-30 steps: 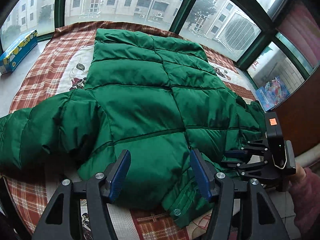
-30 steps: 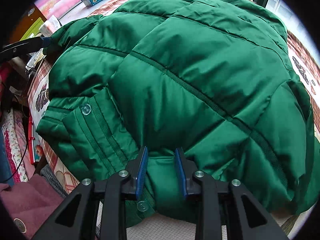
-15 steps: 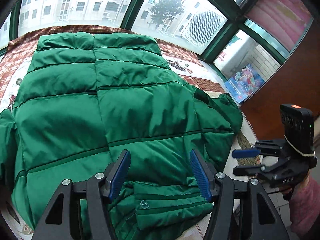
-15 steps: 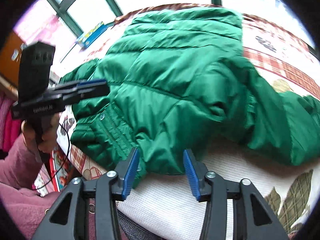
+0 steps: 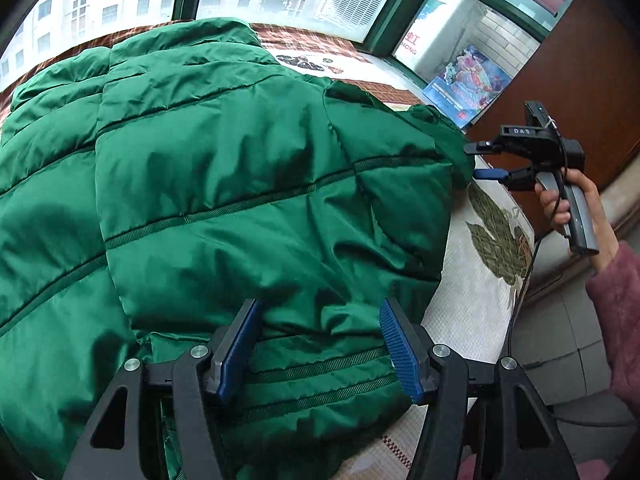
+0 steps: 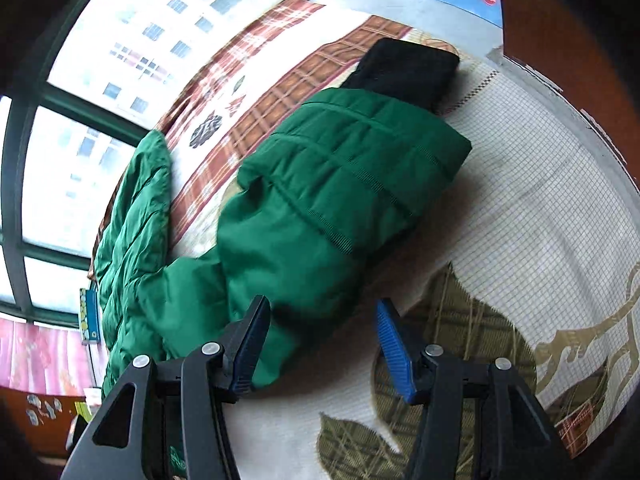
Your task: Fold large clothes
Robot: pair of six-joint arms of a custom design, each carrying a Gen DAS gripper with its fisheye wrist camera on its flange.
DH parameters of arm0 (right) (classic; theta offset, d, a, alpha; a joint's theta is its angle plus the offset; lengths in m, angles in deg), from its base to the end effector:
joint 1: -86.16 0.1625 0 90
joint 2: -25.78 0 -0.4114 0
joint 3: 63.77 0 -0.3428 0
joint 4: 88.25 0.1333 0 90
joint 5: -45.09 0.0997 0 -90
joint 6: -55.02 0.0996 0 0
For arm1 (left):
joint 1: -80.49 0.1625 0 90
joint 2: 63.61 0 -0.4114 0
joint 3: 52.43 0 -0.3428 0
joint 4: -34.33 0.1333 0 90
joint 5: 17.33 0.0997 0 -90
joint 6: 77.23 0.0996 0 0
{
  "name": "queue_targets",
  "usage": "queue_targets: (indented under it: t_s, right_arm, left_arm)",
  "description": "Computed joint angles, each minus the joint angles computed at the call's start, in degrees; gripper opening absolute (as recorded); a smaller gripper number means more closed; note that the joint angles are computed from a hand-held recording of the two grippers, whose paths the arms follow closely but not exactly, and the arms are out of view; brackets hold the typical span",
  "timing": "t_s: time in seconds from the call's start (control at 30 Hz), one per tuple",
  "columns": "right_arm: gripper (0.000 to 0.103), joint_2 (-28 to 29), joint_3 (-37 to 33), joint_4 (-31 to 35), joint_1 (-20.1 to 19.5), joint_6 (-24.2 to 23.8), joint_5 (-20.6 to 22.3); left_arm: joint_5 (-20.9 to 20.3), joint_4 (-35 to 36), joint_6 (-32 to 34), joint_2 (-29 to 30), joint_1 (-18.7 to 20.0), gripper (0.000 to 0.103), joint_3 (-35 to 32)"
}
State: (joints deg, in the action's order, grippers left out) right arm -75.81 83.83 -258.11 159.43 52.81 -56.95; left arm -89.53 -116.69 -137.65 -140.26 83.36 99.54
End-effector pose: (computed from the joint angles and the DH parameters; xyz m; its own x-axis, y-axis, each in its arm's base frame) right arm 0.0236 -0.3125 0.2935 -0.9117 0.3618 0.1946 0.2041 0.8099 -0.5499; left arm -0.2465 -0.1763 0.1147 -0.8280 0.4291 -0.3610 0.5019 0.8542 -0.1357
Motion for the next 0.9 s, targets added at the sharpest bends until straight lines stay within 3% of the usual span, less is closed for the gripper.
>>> queue_targets:
  t_s: [0.13, 0.23, 0.27, 0.3, 0.33, 0.4, 0.47, 0.53, 0.63, 0.7, 0.77, 0.9]
  right_arm:
    - [0.060, 2.5, -0.6, -2.7, -3.6, -0.2, 5.2]
    - [0.059, 5.8, -2.1, -5.5, -1.5, -1.1, 3.2]
    - [0.055, 7.3, -3.4, -5.7, 0.2, -1.5, 0.9]
    - [0.039, 8.8, -4.9, -6.0, 2.3, -1.9, -2.1]
    - [0.030, 9.8, -6.3, -6.0, 4.5, -2.3, -4.5]
    - [0.018, 12.0, -9.5, -6.8, 9.4, -4.1, -9.8]
    - [0.015, 15.2, -12.7, -10.9, 16.4, -8.9, -18.0]
    - [0.014, 18.7, -15.4, -18.8, 22.9, -17.7, -24.2]
    - [0.014, 18.5, -16.7, -25.6, 26.2, -27.7, -19.9]
    - [0.014, 19.5, -16.6, -28.8, 25.3, -32.2, -17.2]
    - [0.014, 21.4, -16.6, -29.6, 21.3, -32.4, -16.3]
    - [0.018, 22.5, -19.4, -12.4, 10.2, -18.1, -18.5]
  left_arm:
    - [-0.2, 0.4, 0.8, 1.0, -1.0, 0.065, 0.3]
    - [-0.5, 0.1, 1.5, 1.6, -0.7, 0.065, 0.3]
    - [-0.5, 0.0, 1.7, 1.9, -0.5, 0.065, 0.3]
    - [-0.4, -0.1, 1.9, 2.1, -0.5, 0.065, 0.3]
    - [-0.3, -0.3, 2.1, 2.6, -0.5, 0.065, 0.1]
    - [-0.3, 0.2, 2.3, 2.9, -0.8, 0.065, 0.0]
    - [-0.2, 1.0, 2.6, 2.9, -1.2, 0.065, -0.2]
    - [-0.2, 1.8, 3.1, 2.9, -1.6, 0.065, -0.3]
    - [-0.2, 2.4, 4.0, 3.3, -1.9, 0.065, -0.7]
    - [0.0, 3.1, 4.1, 3.4, -2.4, 0.065, -0.8]
    - [0.2, 3.0, 4.5, 3.4, -2.7, 0.065, -0.5]
    - [0.1, 3.0, 5.5, 3.0, -3.1, 0.065, -0.1]
